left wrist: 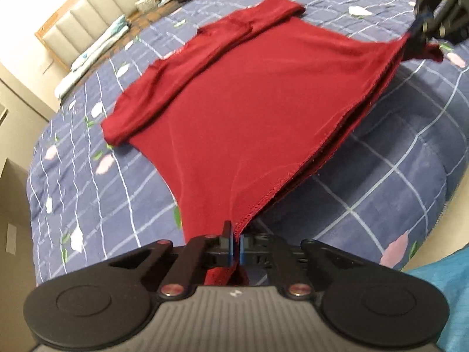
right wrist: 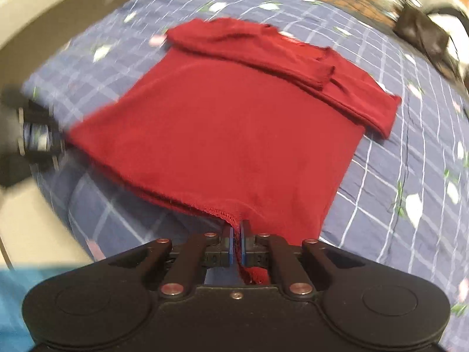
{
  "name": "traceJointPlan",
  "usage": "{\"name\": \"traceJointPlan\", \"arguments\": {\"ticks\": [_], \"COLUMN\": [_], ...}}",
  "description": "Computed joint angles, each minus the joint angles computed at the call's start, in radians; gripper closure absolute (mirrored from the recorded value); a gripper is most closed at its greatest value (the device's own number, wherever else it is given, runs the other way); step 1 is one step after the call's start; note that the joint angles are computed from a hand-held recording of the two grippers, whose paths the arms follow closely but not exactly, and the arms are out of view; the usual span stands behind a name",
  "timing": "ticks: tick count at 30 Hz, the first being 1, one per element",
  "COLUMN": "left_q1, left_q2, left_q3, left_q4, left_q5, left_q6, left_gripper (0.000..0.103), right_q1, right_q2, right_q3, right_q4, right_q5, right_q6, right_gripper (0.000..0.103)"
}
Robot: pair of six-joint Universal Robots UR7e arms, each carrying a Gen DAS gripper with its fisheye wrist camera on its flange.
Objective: Fold small clothes
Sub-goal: 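Lift the hem with both grippers and carry it toward the collar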
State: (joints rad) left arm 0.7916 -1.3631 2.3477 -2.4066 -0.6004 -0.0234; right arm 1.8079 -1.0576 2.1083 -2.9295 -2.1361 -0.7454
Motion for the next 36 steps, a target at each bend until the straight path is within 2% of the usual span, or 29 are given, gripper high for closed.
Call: {"name": "traceJointPlan", "arguments": {"ticks": [4,7,12,15,18,21,24,27,30,32,36], "left_q1": [-0.030,-0.050,-0.076,-0.091,-0.107,-0.128,-0.138,-0.120,-0.091,-0.071,-0.031], "left_q2": [-0.037,-0.070,-0.125,-0.164,-0.210,-0.259,-0.293,-0.292,-0.274,-0.247,-0.186], "left_q3": [-0.004,-0.005,-0.024,-0.028,-0.039,-0.054,-0.064,-0.088,-0.131,-0.168,-0.242], "left_q4": [0.025,0.050,0.158,0.230,0.335,0.455,0.532,0.546,0.522,0.492,0.410], "left_q5": [-0.027,-0.056,-0.101,-0.121,-0.174,-0.250,-0.296,-0.293,-0.280,-0.259,-0.219], "left_q6": [0.079,0.115,0.023,-0.011,-0.086,-0.175,-0.261,-0.337,-0.365,-0.346,-0.293], "left_gripper": [0.101,0.101,0.101,0.102,0.102,0.102,0.101,0.101,0.101,0.101,0.101], "right_q1": [0.011,0.019,0.036,0.040,0.042,0.045,0.052,0.049,0.037,0.036,0.040], "right_q2": [-0.003,-0.031,-0.063,-0.083,-0.113,-0.162,-0.215,-0.248,-0.249,-0.235,-0.194], "right_q3": [0.029,0.045,0.059,0.059,0.066,0.076,0.098,0.108,0.092,0.064,0.004], "right_q4": [-0.013,0.021,0.050,0.094,0.143,0.239,0.340,0.399,0.405,0.400,0.333], "right_q5": [-0.046,-0.042,-0.041,-0.033,-0.023,0.001,0.019,0.032,0.049,0.062,0.072], "right_q6": [-0.102,-0.156,-0.189,-0.174,-0.144,-0.085,-0.047,-0.012,0.038,0.068,0.058], "right_gripper": [0.100,0.100,0.100,0.100,0.100,0.100,0.100,0.100,0.100,0.100,0.100]}}
